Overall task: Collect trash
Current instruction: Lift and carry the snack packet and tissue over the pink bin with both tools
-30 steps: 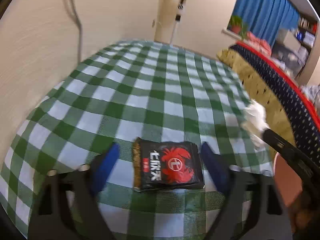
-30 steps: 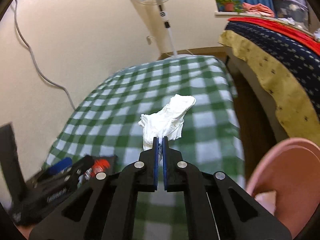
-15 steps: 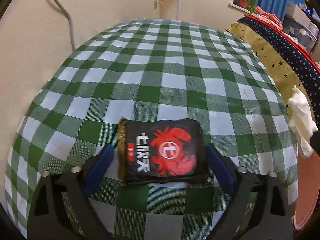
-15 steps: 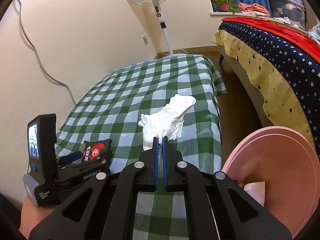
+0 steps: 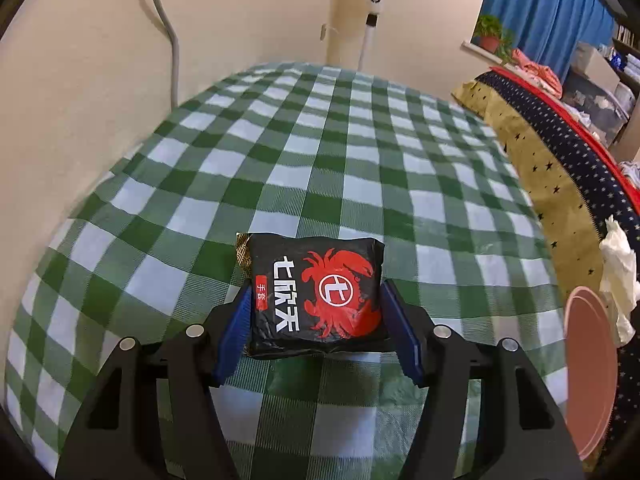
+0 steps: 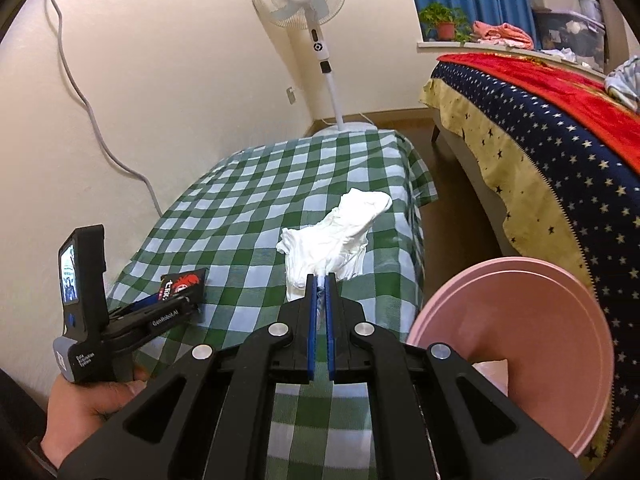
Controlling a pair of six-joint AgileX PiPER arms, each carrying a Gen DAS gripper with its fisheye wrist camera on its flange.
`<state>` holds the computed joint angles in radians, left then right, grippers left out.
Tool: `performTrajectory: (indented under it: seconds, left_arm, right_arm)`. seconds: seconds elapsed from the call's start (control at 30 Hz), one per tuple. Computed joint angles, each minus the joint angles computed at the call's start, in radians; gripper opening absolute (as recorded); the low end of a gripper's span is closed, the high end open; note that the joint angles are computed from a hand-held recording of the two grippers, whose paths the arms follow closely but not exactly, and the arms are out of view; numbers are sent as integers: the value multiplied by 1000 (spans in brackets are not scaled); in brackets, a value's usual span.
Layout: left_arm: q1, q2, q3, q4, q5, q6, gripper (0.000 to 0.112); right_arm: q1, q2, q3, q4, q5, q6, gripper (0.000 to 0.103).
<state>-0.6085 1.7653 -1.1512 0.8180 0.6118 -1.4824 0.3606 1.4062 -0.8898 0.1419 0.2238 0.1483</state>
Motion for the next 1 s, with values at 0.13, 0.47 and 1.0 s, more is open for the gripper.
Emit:
performTrajectory:
  seconds: [0.13, 0.47, 1.0]
  left_arm:
    - [-29, -54, 35, 50, 1, -47, 61]
    - [-142, -164, 110, 171, 29, -143, 61]
    - [-350, -234, 106, 254, 147, -194, 61]
  right_arm:
    - [12, -75, 36, -136, 20, 133, 4]
    - [4, -283, 120, -315, 88, 319, 4]
    - [20, -506, 168, -415, 225, 421, 4]
